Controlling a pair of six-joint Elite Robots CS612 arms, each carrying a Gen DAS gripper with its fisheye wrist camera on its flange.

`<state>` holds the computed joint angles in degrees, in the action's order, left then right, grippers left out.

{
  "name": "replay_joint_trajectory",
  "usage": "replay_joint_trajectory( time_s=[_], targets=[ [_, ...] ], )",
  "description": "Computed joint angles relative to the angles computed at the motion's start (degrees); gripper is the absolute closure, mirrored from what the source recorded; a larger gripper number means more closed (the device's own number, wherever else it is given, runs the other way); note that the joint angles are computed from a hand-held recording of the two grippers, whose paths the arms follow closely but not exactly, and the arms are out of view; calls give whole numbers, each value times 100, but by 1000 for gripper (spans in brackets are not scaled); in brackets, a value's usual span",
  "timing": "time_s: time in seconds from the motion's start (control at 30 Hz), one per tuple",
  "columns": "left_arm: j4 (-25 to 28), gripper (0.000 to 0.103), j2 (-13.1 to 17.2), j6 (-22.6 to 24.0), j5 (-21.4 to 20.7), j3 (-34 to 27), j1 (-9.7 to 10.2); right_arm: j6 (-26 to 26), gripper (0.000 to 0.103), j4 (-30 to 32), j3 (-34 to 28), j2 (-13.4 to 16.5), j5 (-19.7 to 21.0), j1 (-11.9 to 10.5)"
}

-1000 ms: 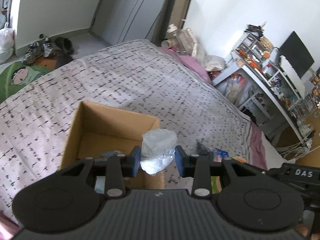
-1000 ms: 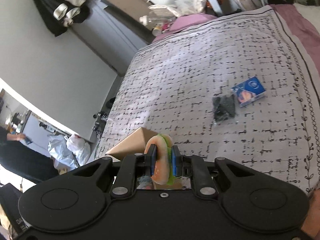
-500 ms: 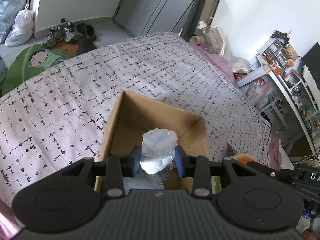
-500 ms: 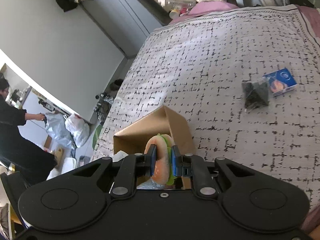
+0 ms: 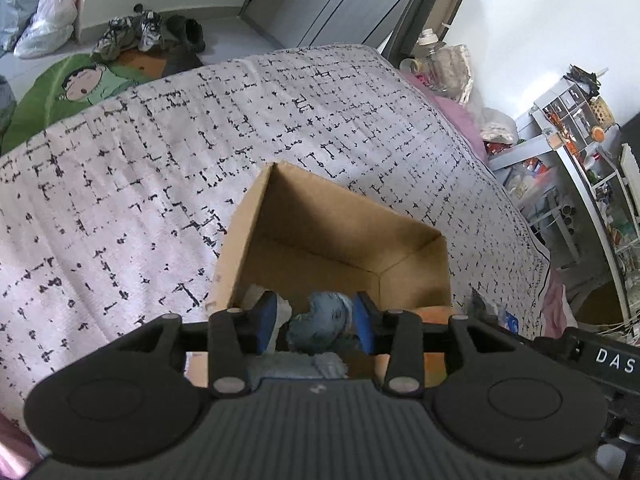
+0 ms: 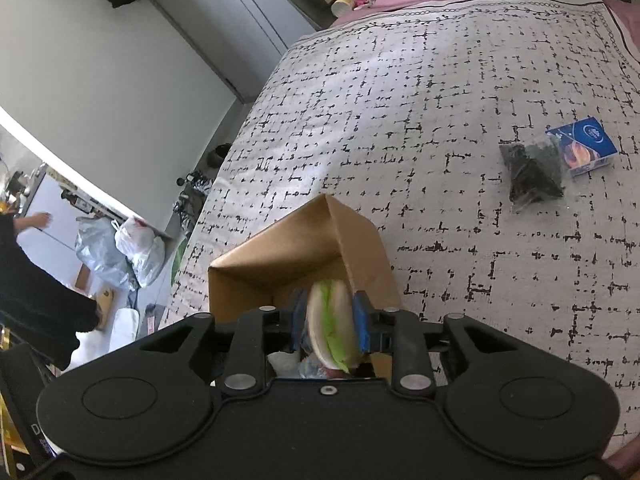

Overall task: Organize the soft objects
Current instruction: 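Lower burger plush and white bag into the box and open both tools, then move both tools toward the black bag and blue tissue pack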

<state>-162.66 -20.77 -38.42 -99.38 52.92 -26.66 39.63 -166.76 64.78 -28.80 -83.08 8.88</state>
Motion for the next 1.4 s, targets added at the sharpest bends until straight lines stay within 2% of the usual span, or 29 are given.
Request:
replay_joint_trajectory(
  time_s=[0.27,0.47,0.57,0.63,0.77,0.83,1.0,1.1,1.17,1.3,1.4],
  targets=[
    [71,49,-3,-106,6,-25,-5,268,75,-26,201,-94,40,-69],
    [62,47,-41,-11,16,-20,-35,312,69,97,349,-190,-31,-112],
    [42,46,-74,56,47,-6,-63,252,61,112,442,-255,-115,-137],
    [66,45,-91,121,58,-16,-84,185,51,137,506,-310,-220,-151],
    [107,39,-118,271,112,-54,-135,75,48,141,643,-417,-309,-198],
    [145,37,-133,349,144,-75,-163,61,40,107,720,-470,-294,-233],
    [314,33,-145,477,175,-186,-228,-133,30,73,861,-584,-342,-316],
    [362,26,-148,575,229,-249,-276,-159,25,31,956,-640,-269,-395],
    [388,25,-148,648,261,-289,-310,-113,24,-32,1026,-669,-210,-455],
    [519,24,-122,748,297,-414,-383,105,9,-196,1167,-709,-206,-566],
    [595,24,-87,758,258,-516,-430,409,9,-384,1265,-703,-165,-666]
  ],
)
